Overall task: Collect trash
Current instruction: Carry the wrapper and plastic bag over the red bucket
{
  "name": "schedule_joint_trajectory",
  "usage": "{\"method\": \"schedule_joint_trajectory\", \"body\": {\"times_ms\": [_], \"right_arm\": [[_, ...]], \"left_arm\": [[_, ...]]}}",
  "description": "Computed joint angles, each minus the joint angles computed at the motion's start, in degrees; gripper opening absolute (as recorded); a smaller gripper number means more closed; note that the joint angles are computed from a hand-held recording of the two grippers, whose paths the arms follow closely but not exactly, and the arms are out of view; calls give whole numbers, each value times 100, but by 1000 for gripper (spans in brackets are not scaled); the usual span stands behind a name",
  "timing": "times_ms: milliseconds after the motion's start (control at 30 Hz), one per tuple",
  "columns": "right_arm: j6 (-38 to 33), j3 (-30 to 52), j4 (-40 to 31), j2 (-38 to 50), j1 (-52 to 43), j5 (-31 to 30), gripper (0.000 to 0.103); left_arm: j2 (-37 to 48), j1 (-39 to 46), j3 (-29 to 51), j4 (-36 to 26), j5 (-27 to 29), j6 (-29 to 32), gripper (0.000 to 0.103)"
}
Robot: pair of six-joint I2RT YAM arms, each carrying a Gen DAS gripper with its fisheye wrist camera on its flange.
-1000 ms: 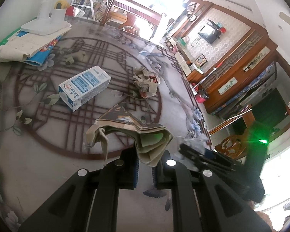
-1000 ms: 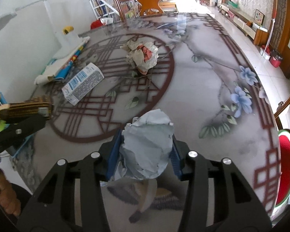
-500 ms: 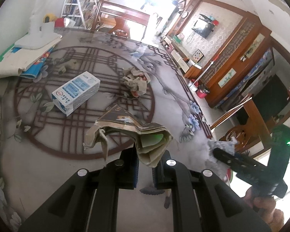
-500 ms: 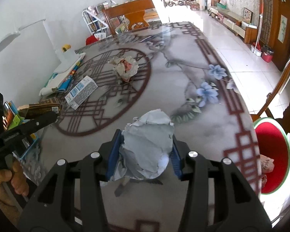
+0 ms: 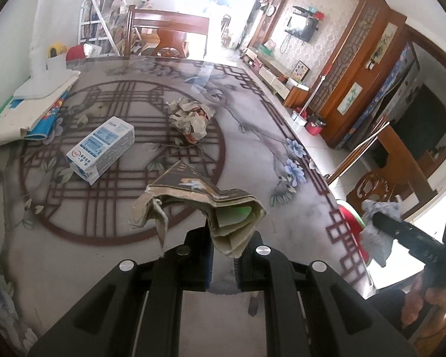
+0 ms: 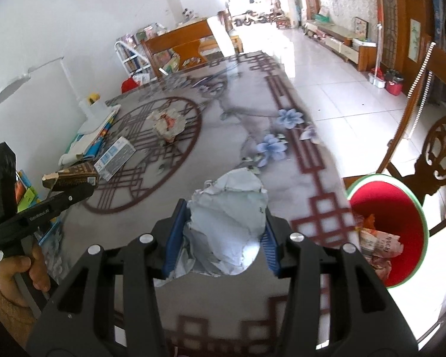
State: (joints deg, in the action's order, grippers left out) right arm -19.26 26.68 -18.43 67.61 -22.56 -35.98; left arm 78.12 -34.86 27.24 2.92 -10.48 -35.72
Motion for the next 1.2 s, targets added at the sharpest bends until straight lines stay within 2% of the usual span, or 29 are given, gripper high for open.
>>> {"method": "schedule_joint_trajectory", "body": {"times_ms": [367, 667, 867, 1200], "right_arm": [[-979, 323, -876, 394, -1531, -1011, 46], [-1717, 721, -1331, 1008, -2370, -1415, 47], [-2108, 1079, -1310, 1712, -3049, -1445, 47], [-1851, 2010, -737, 3434, -3935, -1239, 48]], "left_arm": [[681, -1273, 713, -284, -919, -168, 8], [1507, -2021, 1615, -313, -976, -288, 8], [2293, -2158, 2444, -185, -434, -237, 8], [4005, -2212, 4205, -222, 496, -55, 8]]}}
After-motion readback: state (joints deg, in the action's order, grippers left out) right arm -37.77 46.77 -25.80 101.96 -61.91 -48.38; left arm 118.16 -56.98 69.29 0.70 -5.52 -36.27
